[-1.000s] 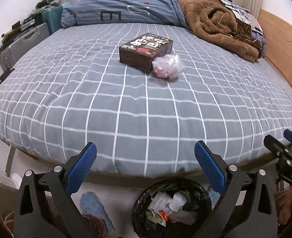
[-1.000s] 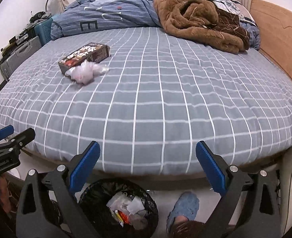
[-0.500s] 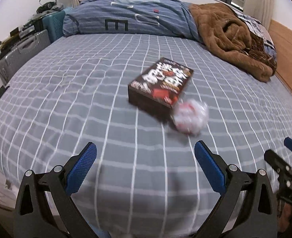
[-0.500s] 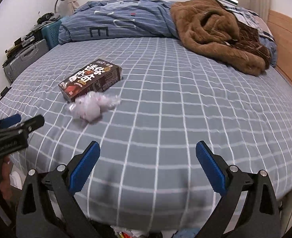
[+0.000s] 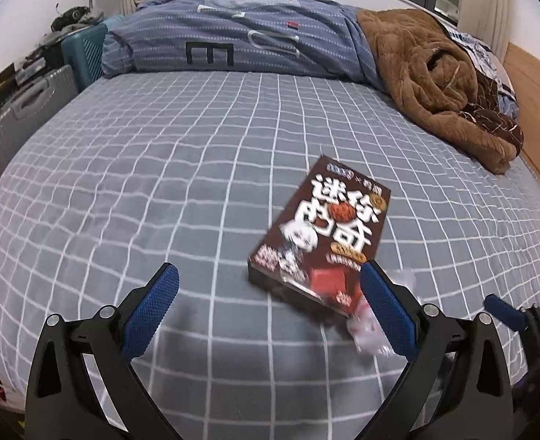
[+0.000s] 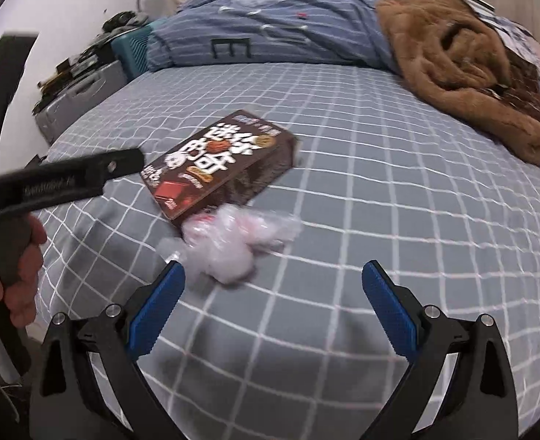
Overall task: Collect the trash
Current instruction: 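Grasp the clear plastic bag with the right tool while the left tool grasps the brown cookie box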
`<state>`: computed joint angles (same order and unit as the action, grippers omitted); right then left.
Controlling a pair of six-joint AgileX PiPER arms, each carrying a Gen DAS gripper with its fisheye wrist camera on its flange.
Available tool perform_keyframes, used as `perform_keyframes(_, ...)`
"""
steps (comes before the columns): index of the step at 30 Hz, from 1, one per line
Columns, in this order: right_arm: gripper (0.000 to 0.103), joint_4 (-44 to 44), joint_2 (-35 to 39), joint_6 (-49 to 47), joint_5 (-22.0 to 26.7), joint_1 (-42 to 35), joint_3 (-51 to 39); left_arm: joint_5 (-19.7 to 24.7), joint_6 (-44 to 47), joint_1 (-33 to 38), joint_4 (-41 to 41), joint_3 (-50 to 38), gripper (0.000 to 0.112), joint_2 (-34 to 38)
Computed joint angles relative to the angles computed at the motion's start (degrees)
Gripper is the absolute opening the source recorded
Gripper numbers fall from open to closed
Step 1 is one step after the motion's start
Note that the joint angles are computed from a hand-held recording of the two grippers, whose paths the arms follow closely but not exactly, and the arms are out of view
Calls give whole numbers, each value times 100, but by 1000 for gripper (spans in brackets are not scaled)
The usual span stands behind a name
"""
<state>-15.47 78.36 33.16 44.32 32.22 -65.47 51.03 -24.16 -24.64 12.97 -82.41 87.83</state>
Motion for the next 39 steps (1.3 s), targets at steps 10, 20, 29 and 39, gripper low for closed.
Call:
perform_keyframes(10,90,665,972,-379,-218,-108,-634,-41,319,390,-214,-38,97,202)
perform_keyframes(20,37,890,1183,-598,-209,-63,-714,-79,548,667,-387,77,97,98)
perform_keyframes(29,35,342,502,-340,-86,-426,-514,5,1376,544,-709,-330,97,417)
perform_keyframes(39,35,832,142,-988,-63,-1660,-345,506,2764,282,-1262,-1286,97,1297)
